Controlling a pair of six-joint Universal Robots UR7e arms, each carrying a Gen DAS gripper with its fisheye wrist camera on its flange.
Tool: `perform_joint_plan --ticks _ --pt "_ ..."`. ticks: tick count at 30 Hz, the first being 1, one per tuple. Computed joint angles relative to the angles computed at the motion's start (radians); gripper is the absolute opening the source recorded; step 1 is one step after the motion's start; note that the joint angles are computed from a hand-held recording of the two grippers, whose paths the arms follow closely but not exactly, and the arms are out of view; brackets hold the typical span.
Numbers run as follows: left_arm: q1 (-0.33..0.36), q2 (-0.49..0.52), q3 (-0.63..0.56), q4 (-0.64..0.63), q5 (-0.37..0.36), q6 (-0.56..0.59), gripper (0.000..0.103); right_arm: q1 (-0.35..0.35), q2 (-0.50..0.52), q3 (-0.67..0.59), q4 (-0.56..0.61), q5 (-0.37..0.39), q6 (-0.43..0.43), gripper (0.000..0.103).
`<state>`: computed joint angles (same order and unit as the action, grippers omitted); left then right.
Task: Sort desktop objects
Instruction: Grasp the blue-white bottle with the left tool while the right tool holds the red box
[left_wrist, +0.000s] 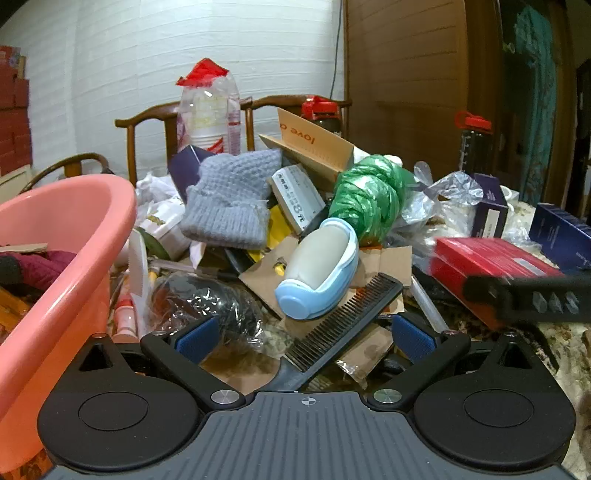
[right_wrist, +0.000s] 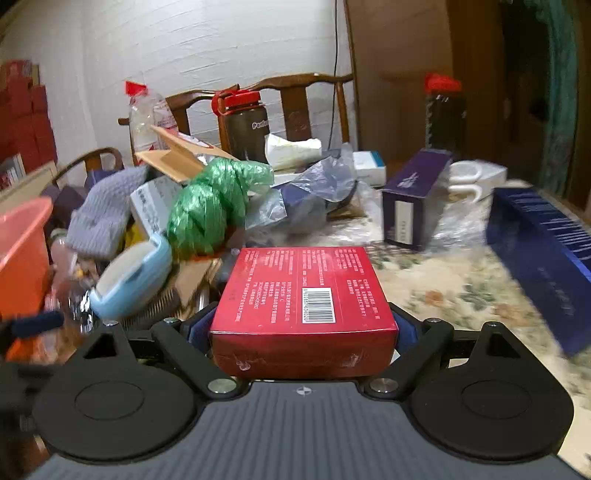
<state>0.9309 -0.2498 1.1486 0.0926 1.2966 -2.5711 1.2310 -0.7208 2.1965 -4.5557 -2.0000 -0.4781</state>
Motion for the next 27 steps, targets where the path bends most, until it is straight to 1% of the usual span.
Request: perform_joint_plan --ticks 3,6,8,12,16,20,22,24,27 --pt "-0.001 -0.006 0.010 -0.011 0.002 -0.002 0.103 0.017 0.043 0.010 -0.099 -0.041 -0.055 0.092" --pt "-0.003 -0.009 0.022 -0.024 -0.001 0.011 0.103 0.019 0.077 0.017 -0.177 -0.045 -0.112 0.092" --pt "-0.005 -0.012 0.031 -0.038 -0.006 0.021 0.103 0.016 0.087 0.025 -0.197 -0.035 -0.122 0.092" --pt "-0.004 -0.018 0.034 -0.041 -0.007 0.015 0.103 0.005 0.072 0.051 -0.187 0.003 -0.091 0.092" --pt "-0.006 -0.017 0.033 -0.059 -0.026 0.020 0.103 -0.016 0.051 0.076 -0.159 0.048 -0.051 0.092" --pt "-0.017 0.006 -0.002 -0.045 -0.057 0.016 0.103 -0.020 0.050 0.077 -0.154 0.061 -0.052 0.092" --pt "-0.021 0.012 -0.013 -0.038 -0.062 0.014 0.103 -0.027 0.042 0.087 -0.147 0.076 -0.039 0.092" --pt "-0.022 0.014 -0.020 -0.029 -0.062 0.015 0.103 -0.038 0.025 0.103 -0.132 0.100 -0.011 0.092" --pt "-0.023 0.022 -0.041 -0.001 -0.067 0.005 0.103 -0.061 -0.003 0.133 -0.120 0.145 0.058 0.092"
